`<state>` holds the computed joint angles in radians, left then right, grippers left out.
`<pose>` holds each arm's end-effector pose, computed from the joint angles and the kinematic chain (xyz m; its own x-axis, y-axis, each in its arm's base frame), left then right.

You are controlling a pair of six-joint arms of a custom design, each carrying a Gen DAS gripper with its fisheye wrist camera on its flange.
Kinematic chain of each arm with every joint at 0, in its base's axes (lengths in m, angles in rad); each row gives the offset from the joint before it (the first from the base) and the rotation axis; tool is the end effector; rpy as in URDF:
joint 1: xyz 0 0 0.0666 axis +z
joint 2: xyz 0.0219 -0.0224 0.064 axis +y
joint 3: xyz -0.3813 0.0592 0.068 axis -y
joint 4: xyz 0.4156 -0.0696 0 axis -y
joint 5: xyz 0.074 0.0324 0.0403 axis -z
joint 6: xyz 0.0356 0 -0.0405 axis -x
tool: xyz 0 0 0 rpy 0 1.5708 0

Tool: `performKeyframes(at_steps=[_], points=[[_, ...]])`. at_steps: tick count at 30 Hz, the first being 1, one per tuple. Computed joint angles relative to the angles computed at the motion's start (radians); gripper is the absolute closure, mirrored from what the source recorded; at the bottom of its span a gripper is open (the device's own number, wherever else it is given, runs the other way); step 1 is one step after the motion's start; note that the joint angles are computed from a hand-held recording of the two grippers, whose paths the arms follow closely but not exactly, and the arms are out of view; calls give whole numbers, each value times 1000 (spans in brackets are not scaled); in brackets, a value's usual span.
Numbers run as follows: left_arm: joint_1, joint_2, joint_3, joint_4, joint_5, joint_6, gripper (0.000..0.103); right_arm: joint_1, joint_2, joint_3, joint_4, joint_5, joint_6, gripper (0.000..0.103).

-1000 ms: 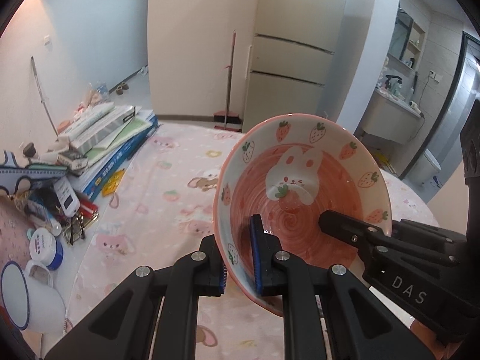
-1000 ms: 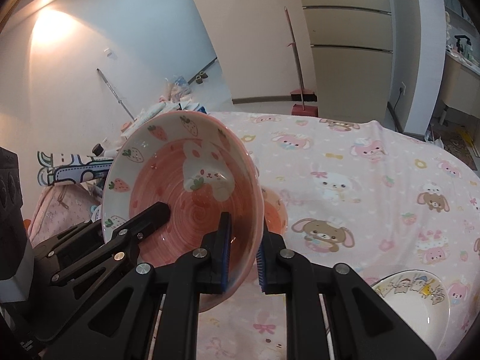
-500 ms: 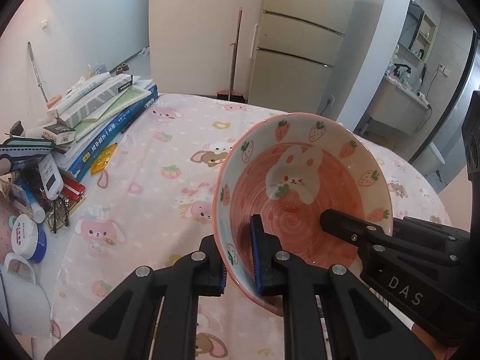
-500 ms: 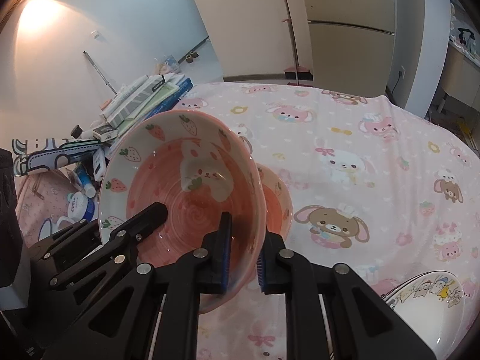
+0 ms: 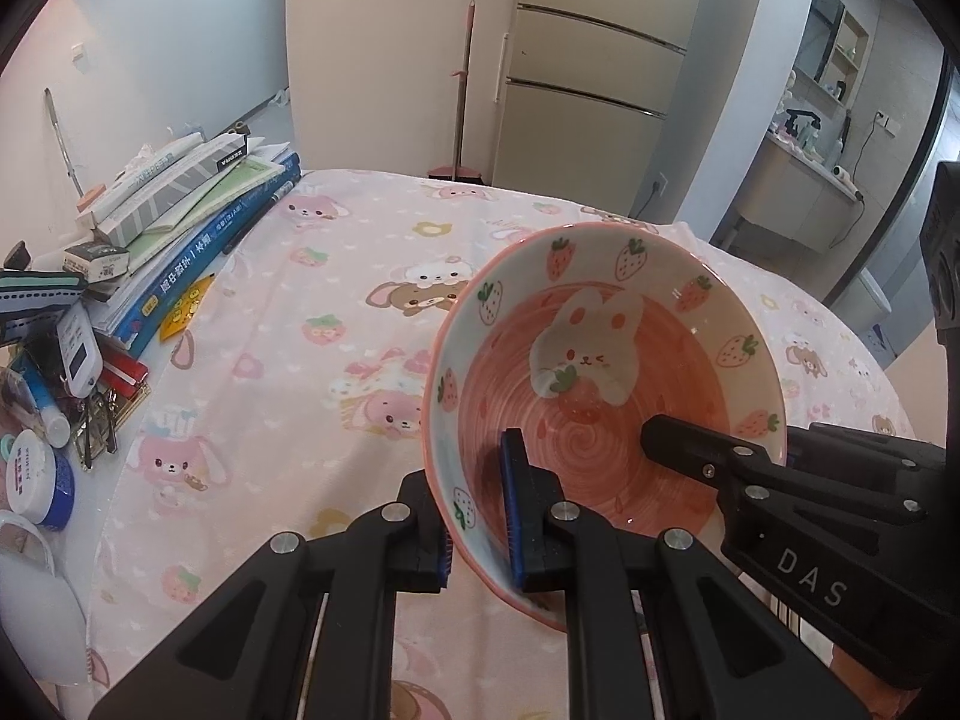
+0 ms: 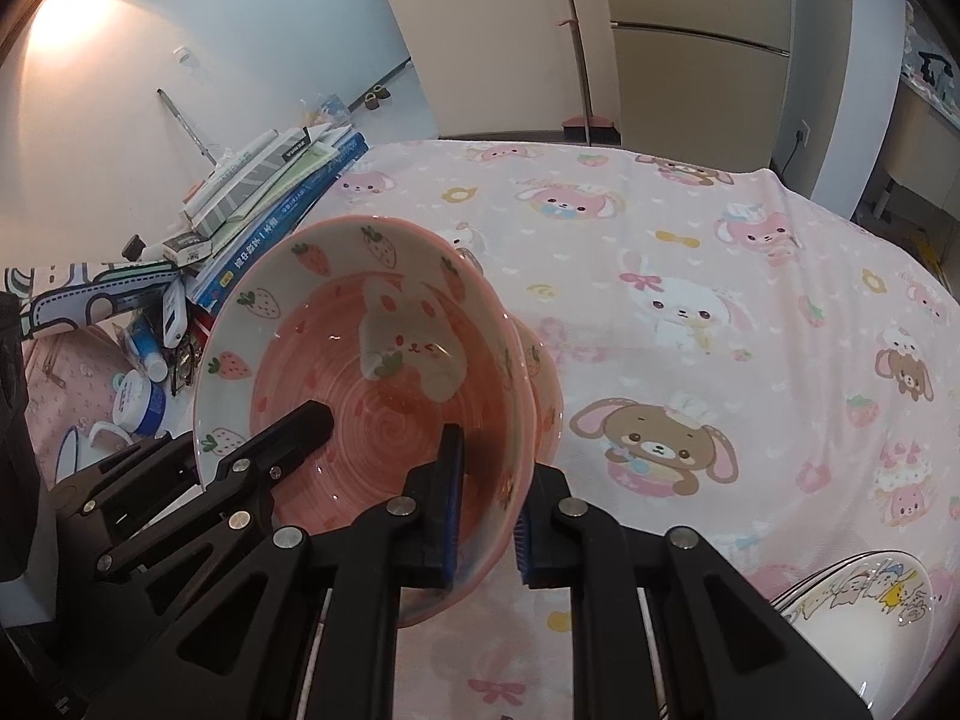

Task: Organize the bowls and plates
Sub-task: 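Carry the pink bowl with both grippers toward the other pink strawberry bowl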

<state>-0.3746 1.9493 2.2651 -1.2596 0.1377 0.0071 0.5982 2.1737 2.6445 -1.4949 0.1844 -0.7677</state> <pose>0.6355 -0.2556 0.5003 -0.7567 0.2900 -0.5859 0.4320 0.8945 -0.1153 0.5997 0.4003 0.5014 -0.8377 0.2553 -0.4828 0.1486 0.9572 0.2483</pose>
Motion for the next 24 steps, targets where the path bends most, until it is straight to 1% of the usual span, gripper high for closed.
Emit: performKeyframes(at_steps=[7,11,16,24], points=[[-6,-4,-18,14,-35,-12,88,4,41,58,-43,6,13,89],[-16,-21,-50,51,-77,-25,88,7,58,84,-61,18,18,89],[-16,-19,-50,52,-74,-24,88,13,85,134,-94,51,29,89],[-19,-22,-67,84,-93,-24,88,10,94,142,-103,56,35,89]])
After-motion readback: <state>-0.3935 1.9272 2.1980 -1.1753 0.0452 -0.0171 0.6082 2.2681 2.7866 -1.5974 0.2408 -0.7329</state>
